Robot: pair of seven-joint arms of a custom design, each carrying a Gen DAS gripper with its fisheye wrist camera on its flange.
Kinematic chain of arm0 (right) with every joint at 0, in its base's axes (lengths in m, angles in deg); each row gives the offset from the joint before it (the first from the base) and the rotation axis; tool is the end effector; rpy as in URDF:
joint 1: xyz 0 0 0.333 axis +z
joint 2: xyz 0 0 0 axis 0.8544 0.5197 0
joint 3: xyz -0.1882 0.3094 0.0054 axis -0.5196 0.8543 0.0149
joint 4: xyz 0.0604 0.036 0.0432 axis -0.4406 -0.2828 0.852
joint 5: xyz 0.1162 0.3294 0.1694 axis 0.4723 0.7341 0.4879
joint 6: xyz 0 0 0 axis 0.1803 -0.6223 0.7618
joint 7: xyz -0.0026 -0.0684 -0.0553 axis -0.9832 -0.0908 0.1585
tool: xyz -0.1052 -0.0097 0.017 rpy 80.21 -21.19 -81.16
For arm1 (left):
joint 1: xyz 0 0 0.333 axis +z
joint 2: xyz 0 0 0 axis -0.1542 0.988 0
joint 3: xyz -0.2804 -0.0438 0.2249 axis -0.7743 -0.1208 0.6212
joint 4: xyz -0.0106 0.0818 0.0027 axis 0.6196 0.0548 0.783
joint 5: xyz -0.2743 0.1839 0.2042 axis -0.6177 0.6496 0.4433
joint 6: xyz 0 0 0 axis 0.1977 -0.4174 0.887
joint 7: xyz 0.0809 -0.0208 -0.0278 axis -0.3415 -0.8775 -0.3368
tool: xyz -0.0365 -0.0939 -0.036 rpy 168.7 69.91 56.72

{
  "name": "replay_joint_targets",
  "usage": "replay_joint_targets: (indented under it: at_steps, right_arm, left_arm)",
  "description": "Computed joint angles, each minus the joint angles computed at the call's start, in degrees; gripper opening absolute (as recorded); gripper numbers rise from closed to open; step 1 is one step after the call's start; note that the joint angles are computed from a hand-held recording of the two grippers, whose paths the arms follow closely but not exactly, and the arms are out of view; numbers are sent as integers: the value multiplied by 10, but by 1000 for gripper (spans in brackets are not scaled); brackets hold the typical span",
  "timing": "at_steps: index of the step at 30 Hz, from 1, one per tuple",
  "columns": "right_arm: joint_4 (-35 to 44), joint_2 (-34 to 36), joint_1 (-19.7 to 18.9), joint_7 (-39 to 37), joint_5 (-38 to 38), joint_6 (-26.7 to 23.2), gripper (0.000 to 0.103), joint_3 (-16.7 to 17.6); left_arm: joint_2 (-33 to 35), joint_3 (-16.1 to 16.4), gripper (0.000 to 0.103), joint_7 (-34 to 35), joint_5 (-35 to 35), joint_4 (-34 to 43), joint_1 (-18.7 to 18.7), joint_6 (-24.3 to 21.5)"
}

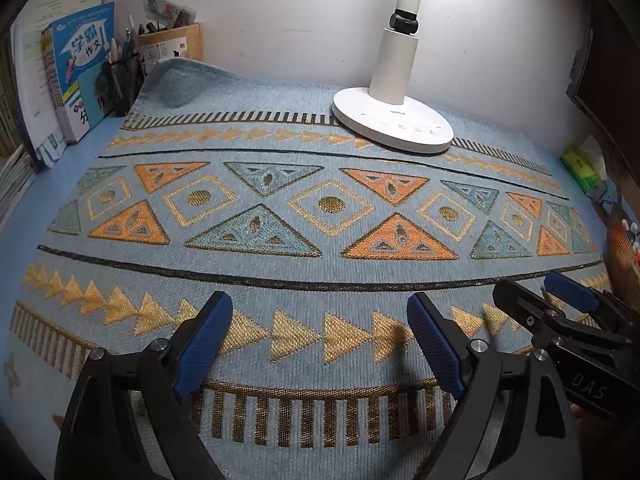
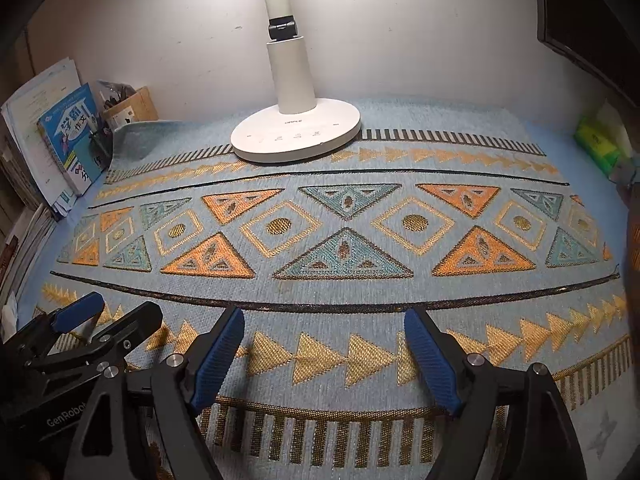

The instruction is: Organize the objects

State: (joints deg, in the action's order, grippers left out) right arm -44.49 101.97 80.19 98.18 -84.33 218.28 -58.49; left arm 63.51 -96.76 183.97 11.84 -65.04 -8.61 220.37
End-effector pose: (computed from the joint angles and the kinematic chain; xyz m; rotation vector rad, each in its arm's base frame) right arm 0.5921 0.2583 0.4670 -1.5872 2.0099 -0.6338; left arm 0.6427 -0.0720 0.4867 -1.6520 2.1215 -0.8511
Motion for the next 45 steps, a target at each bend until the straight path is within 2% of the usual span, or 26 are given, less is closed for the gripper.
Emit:
replay_joint_targets:
  at_steps: [10, 24, 29, 31, 34, 45]
  right_arm:
    - [4, 3, -3, -15, 17, -12, 82, 4]
    - [9, 7, -3, -33, 41, -22, 83, 5]
    - [12, 9, -2, -36, 45, -30, 83, 4]
    - [12, 9, -2, -36, 46, -29, 84, 4]
    - [13, 11, -6, -51, 59, -28, 92, 8]
    - [13, 11, -5, -56, 66, -26, 95, 5]
  left_arm:
    - [5, 16, 88, -44, 59, 3, -15, 0]
    - [4, 15, 88, -60, 80, -2, -14, 5]
    - [6, 34, 89, -100, 137, -3, -31, 9]
    - [6, 33, 89, -108, 143, -4, -30, 10]
    - [13, 52, 103, -164, 184, 7, -43, -5]
    - [14, 39, 102, -173, 189, 6, -29, -2]
